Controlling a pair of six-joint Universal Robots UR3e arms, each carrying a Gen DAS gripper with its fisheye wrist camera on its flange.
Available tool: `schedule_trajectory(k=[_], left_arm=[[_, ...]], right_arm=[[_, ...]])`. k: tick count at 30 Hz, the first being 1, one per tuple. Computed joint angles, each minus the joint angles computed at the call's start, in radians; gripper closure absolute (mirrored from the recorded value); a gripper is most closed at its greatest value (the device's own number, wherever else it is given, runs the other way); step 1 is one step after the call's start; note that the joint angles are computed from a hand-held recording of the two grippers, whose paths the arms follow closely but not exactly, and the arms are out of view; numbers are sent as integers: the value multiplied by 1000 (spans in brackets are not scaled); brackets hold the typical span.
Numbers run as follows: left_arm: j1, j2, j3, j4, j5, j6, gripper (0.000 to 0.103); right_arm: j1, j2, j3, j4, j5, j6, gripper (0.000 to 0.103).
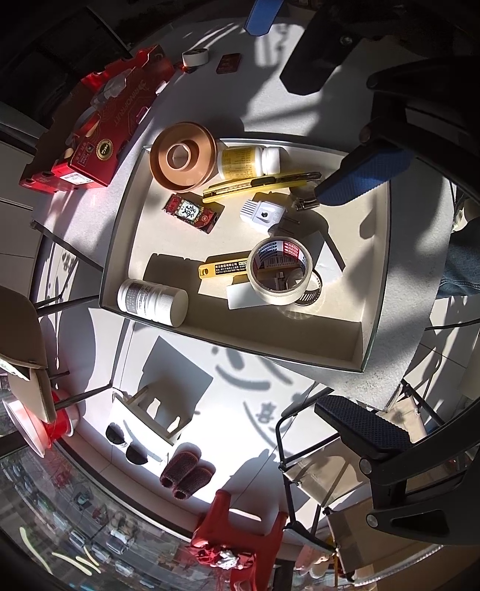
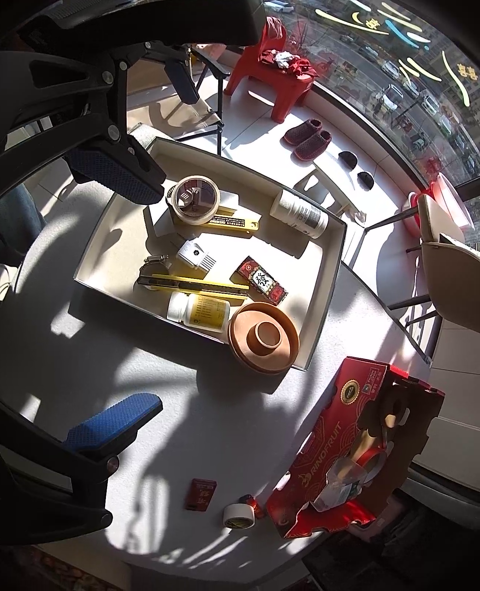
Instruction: Organize rigid objects
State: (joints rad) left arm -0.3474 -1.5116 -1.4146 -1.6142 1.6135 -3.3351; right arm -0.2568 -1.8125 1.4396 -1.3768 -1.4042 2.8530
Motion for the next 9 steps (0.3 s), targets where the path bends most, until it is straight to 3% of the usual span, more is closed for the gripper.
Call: schedule_trajectory(k=[9], left_arm=[[5,23,-33,14,-12,-1,0]], right_arm=[[11,4,1,6,-1,10,0]])
